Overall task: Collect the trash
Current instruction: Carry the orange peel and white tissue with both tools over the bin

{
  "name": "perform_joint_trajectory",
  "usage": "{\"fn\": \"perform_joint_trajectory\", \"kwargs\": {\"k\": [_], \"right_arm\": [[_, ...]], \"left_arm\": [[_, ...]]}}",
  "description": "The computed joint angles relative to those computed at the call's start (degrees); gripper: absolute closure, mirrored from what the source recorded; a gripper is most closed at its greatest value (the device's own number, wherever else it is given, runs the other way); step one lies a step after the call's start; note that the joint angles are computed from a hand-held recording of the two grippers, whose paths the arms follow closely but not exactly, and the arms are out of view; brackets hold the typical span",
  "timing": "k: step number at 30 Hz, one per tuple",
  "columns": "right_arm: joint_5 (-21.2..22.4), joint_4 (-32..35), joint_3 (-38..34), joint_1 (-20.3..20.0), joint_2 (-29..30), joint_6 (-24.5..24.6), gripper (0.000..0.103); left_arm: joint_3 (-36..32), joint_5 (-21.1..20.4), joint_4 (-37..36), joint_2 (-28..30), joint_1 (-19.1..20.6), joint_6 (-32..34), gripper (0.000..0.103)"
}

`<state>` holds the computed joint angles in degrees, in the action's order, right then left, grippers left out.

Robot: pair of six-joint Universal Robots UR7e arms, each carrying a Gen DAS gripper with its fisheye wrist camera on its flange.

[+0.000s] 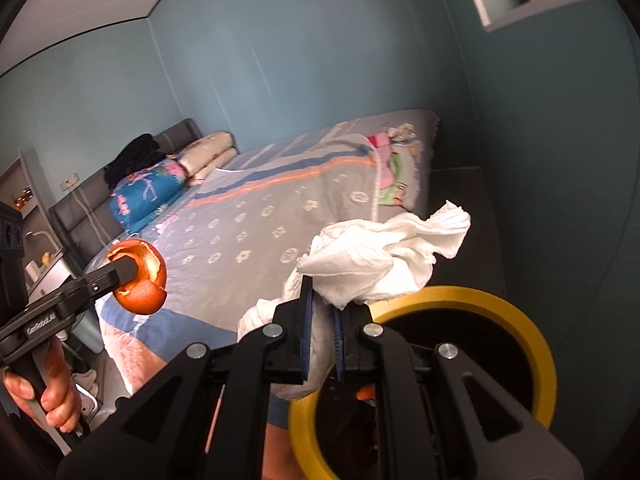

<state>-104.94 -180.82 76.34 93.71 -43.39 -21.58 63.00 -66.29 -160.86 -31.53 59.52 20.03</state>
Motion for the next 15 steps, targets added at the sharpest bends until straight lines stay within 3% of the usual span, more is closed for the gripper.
{"fn": "perform_joint_trajectory", "kwargs": {"k": [15], "right_arm": [[-3.1, -0.4, -1.1, -2.4, 0.2, 0.1, 0.094]], "left_arm": [[-4.7, -3.4, 4.7, 5.2, -0.5, 0.0, 0.075]]}}
